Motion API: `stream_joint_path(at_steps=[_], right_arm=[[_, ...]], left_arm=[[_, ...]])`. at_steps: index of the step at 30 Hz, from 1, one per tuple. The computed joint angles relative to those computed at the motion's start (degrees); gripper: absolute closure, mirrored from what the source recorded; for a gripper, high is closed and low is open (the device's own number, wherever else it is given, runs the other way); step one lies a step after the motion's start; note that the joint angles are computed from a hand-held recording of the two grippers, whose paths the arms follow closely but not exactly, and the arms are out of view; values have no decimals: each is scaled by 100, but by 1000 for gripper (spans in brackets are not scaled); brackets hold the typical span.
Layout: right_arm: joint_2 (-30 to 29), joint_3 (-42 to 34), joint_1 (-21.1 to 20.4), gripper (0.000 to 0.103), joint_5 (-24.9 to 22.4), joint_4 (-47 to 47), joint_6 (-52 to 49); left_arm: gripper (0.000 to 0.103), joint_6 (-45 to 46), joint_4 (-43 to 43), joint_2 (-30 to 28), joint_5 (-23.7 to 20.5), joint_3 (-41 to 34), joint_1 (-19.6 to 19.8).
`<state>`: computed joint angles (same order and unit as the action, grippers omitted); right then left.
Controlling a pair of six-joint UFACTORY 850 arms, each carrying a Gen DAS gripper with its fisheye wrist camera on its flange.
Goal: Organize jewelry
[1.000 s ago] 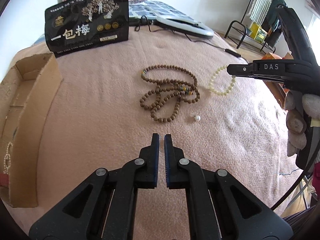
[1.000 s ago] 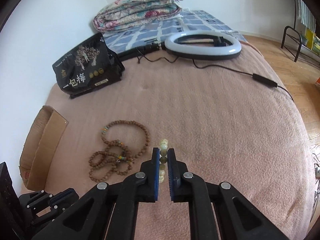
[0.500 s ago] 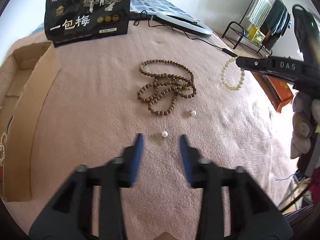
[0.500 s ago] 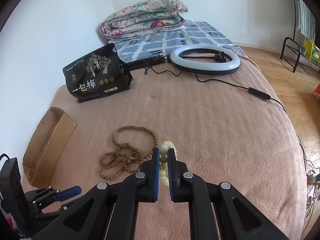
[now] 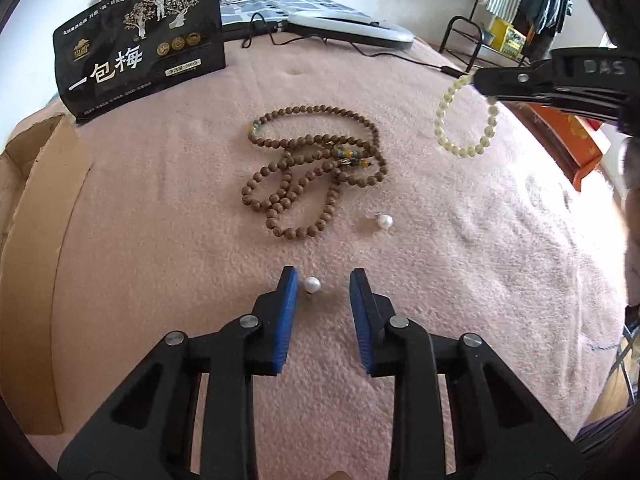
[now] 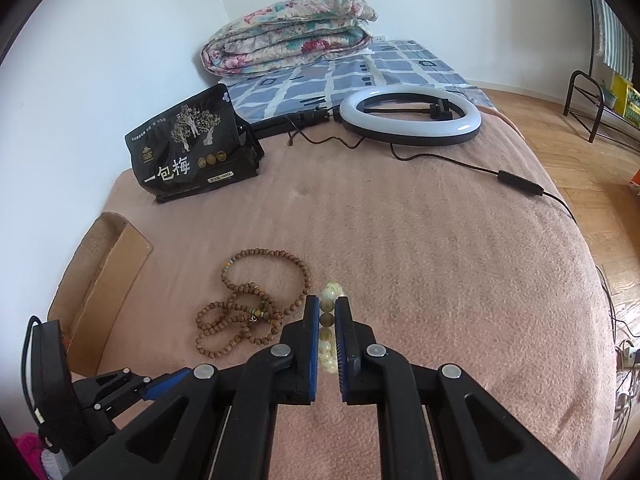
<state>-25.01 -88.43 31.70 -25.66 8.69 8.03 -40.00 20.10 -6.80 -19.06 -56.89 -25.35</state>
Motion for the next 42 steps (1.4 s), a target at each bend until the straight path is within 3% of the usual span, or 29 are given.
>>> stream_joint_path(at_steps=[6,13,26,42], right_arm=[[-7,0,10,98,-5,26,-21],[31,28,26,98,55,-19,-10],[191,40,156,98,200,-207,101],[212,-337,809,98,414,-507,253]], left_arm=[[97,-110,259,-27,-9,21,6],[97,-72,172,104,104,88,108],[97,-723,780,709,131,292,169],[97,-1714,1940,1669,-232,410,503]])
